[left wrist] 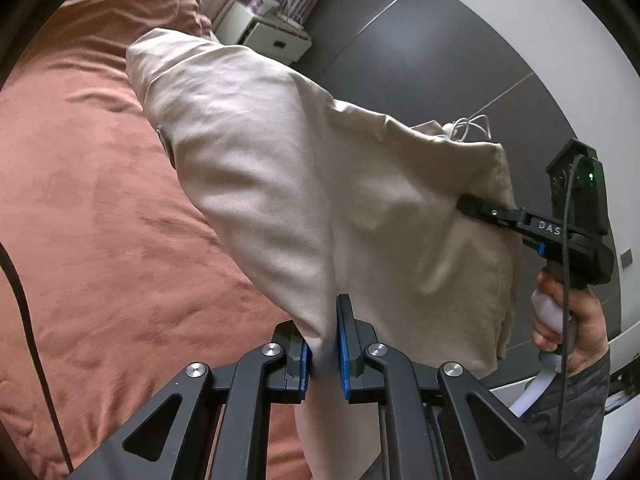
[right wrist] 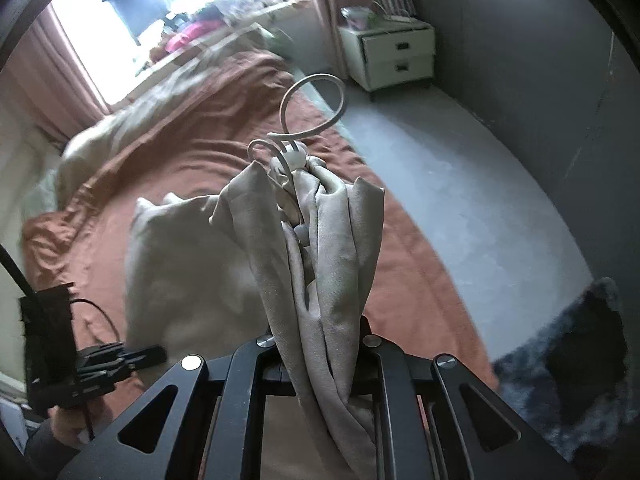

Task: Fold large clothes
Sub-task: 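Lift the jacket with both tools and fold it in half, then lay the folded jacket on the bed and open both tools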

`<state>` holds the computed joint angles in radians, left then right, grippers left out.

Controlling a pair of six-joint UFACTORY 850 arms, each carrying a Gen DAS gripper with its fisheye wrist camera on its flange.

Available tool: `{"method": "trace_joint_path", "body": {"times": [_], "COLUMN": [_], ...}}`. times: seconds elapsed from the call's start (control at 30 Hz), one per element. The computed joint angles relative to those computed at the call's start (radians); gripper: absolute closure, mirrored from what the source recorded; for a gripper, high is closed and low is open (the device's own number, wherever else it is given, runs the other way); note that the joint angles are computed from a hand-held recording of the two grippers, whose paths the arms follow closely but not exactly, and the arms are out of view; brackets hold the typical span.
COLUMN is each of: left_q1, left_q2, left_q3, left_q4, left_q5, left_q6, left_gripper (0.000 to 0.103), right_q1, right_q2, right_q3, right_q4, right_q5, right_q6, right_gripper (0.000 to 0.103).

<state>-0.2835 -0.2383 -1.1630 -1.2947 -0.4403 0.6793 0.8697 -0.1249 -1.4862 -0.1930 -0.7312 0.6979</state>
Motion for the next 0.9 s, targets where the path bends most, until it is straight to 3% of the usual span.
{"method": "trace_joint_path", "body": {"times": [0.13,0.2,0.27,0.4,0.5,0.57,0.83,0.9], "left_q1": [-0.006,-0.005,0.001,0.013,0.017,0.009,-0.073,-0.086], "left_q2": [-0.074,-0.093,-0.103,-0.097,-0.081,-0.064,-0.022,-0.012], "left_q3": [-0.046,-0.043,-0.025,0.028,0.056,0.069,0.116,0.131], "left_q4": [-0.005,0.020,0.024,-0.052,-0.046,-0.052,-0.013,-0.023], "left_q5": [0.019,0.026,0.027,-0.004,-0.035,-0.045,-0.018,-0.010], "left_q6": [-0.017,-0.069,-0.078,0.044,0.056,0.069,-0.001,0.002], "left_gripper": [0.087,0.078,0.057,0.055,0.055,0.055,0.055,0.055], "right_q1": [0.016,0.017,0.029,0.066,0.099,0.120,0.233,0.245], "right_q2": [-0.086,-0.117,-0.148,-0.198,-0.201,-0.167,0.097,0.184], "right_q3": [-0.094,-0.112,-0.128,-0.161,-0.170,-0.135,0.175,0.293], "right_q4": [-0.064,-0.051,-0.049,-0.106,-0.209,-0.281,-0.378,-0.369], "right_q5": [-0.122,-0.132,-0.137,-0.178,-0.236,-0.251,-0.253,-0.191], "right_q6": [0.060,0.073,0.080,0.156,0.274,0.368,0.707,0.788], "right_gripper": [0.089,0.084,0.082,0.075,0.049,0.025,0.025,0.025]}}
